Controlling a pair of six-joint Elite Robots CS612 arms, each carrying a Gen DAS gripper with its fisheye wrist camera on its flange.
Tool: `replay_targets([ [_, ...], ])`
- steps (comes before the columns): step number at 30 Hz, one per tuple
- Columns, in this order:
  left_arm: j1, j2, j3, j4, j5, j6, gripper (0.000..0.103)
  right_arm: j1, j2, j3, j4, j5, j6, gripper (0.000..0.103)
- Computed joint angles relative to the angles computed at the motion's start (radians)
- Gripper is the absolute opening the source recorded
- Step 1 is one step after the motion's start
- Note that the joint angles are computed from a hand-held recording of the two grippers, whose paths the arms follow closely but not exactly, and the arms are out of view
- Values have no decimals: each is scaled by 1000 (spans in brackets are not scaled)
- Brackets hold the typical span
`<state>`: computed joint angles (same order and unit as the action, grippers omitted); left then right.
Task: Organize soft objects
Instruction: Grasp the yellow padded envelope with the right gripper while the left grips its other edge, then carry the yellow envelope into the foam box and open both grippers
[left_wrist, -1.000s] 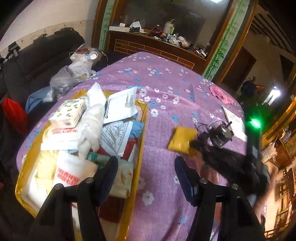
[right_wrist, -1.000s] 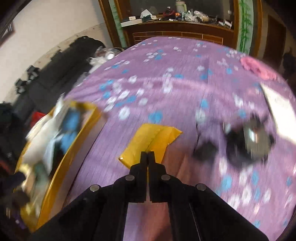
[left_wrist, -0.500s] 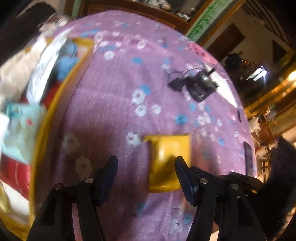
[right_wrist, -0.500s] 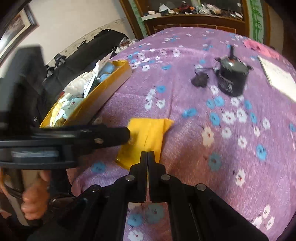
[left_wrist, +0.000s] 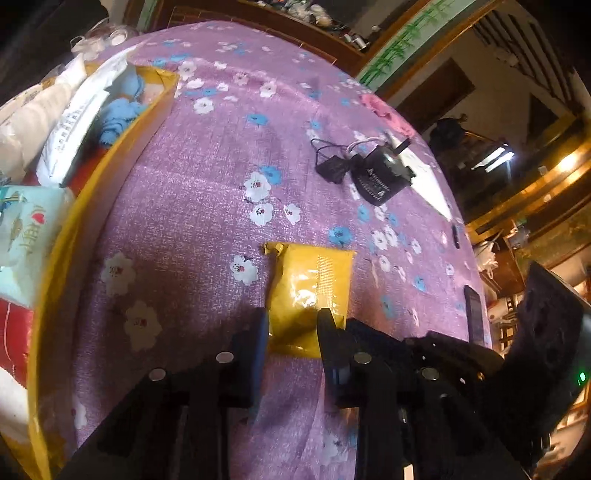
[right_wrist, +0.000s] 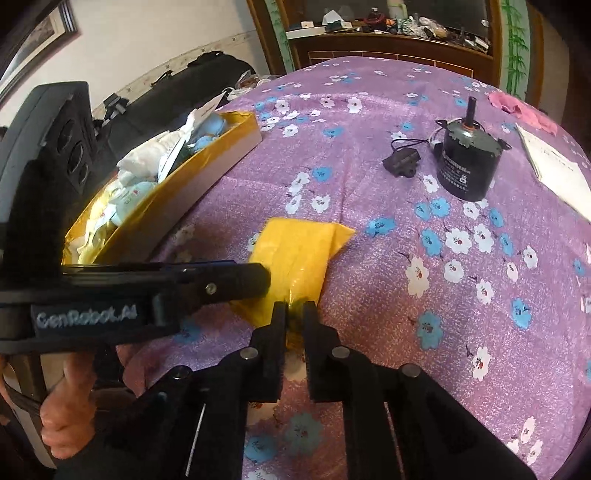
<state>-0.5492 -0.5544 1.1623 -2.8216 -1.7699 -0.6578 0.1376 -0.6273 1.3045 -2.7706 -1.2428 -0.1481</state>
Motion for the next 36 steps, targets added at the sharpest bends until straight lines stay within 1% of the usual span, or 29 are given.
replay_targets([
  [1, 1, 2, 3, -12, -4, 7, 36, 2, 3, -3, -1, -5, -5, 8],
  [2, 2, 4, 2, -8, -1, 18, 42, 3, 5, -5, -1, -8, -12, 8],
  [3, 2, 5, 0, 12, 10, 14, 45, 5, 7, -8, 2, -14, -15, 8],
  [6, 5, 1, 16, -24, 8, 3, 45, 12, 1, -3, -7, -49, -6, 9],
  [7, 5, 1, 16, -39, 16, -2, 45, 14, 0, -1, -8, -57, -2, 17],
  [8, 6, 1, 15, -51, 20, -1, 45, 14, 0, -1, -5, -57, 1, 33],
  [9, 5, 3, 11, -57, 28, -3, 45, 13, 2, -4, -4, -47, 2, 38],
  [10, 4, 5, 3, -50, 40, -7, 45, 13, 5, -9, 1, -40, 2, 39],
  [12, 1, 15, -27, -6, 41, 5, 45, 14, 13, -25, 18, -40, 15, 39],
  [13, 1, 29, -53, 23, 22, 25, 45, 15, 16, -29, 11, -45, 23, 39],
  [14, 3, 43, -70, 19, -6, 31, 45, 17, 20, -34, 9, -49, 27, 38],
  [15, 8, 60, -87, -4, -42, 19, 45, 18, 23, -37, -2, -51, 23, 36],
  [17, 12, 73, -89, -52, -60, -33, 44, 24, 28, -40, -25, -91, 19, 28],
  [18, 14, 71, -81, -68, -69, -48, 43, 26, 27, -38, -27, -95, 18, 27],
  [19, 11, 63, -68, -74, -64, -51, 43, 28, 23, -34, -30, -100, 18, 26],
  [20, 8, 51, -51, -79, -47, -47, 43, 31, 15, -24, -35, -96, 10, 25],
  [23, -5, -22, 55, -152, 51, -28, 43, 38, -8, 9, -89, -63, -25, 25],
  [25, -7, -75, 131, -192, 121, -28, 43, 43, -22, 12, -91, -3, -43, 25],
  [26, -5, -96, 160, -202, 144, -38, 43, 48, -26, 7, -83, 38, -61, 25],
  [27, -2, -121, 196, -209, 177, -59, 43, 54, -26, 0, -77, 57, -74, 25],
  [29, 3, -157, 249, -221, 242, -94, 43, 71, -16, -34, -46, 115, -117, 26],
  [30, 3, -173, 273, -226, 286, -109, 43, 79, -8, -55, -28, 140, -132, 26],
  [31, 2, -189, 297, -226, 345, -115, 43, 85, 0, -75, -10, 161, -145, 26],
  [33, 4, -209, 328, -208, 422, -129, 43, 103, 25, -134, 59, 209, -167, 26],
  [34, 10, -216, 338, -183, 445, -157, 43, 110, 38, -162, 96, 223, -178, 28],
  [35, 16, -218, 346, -176, 448, -172, 43, 121, 54, -193, 132, 224, -188, 28],
  [36, 21, -217, 347, -159, 450, -185, 43, 127, 62, -204, 144, 212, -192, 28],
])
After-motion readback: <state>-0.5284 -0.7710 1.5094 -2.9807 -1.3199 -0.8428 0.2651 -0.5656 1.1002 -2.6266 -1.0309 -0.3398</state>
